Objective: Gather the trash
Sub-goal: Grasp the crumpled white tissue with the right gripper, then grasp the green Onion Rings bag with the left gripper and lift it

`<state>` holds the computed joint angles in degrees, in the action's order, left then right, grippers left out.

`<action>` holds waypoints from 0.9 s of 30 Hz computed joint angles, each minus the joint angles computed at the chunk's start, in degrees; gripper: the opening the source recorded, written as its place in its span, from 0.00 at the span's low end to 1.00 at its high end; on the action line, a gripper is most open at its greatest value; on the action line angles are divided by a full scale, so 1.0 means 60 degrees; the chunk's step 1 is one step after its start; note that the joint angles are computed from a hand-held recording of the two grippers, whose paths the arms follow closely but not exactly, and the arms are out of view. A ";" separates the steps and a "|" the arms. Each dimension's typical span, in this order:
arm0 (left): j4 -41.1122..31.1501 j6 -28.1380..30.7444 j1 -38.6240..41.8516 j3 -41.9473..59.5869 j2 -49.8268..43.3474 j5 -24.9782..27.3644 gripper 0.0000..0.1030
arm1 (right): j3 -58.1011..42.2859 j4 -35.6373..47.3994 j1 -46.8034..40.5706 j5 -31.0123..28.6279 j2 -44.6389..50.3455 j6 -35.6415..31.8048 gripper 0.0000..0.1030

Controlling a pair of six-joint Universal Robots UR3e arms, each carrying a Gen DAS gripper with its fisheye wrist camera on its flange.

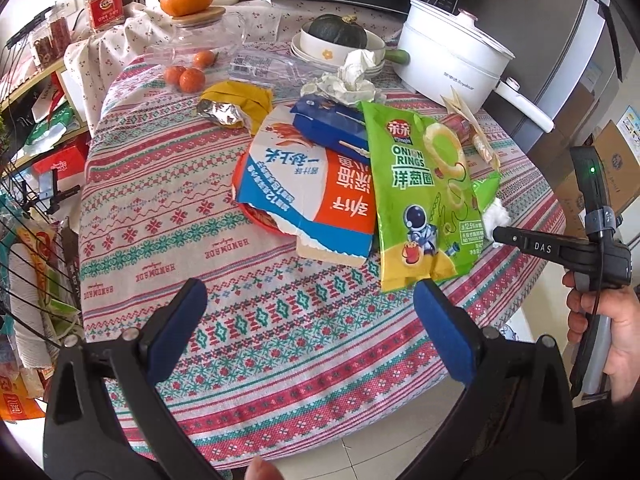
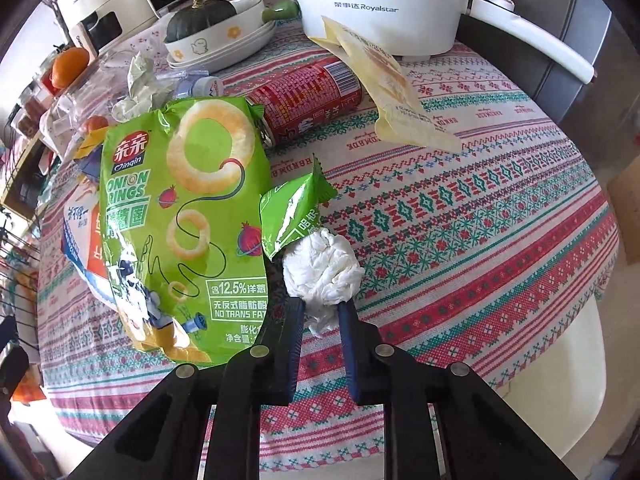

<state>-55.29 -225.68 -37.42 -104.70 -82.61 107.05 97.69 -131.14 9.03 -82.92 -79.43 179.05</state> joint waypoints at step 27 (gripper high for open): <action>0.6344 -0.0927 0.2246 -0.1034 -0.2831 -0.4376 0.49 | 0.0307 0.1116 -0.2005 0.2146 -0.0776 -0.1837 0.43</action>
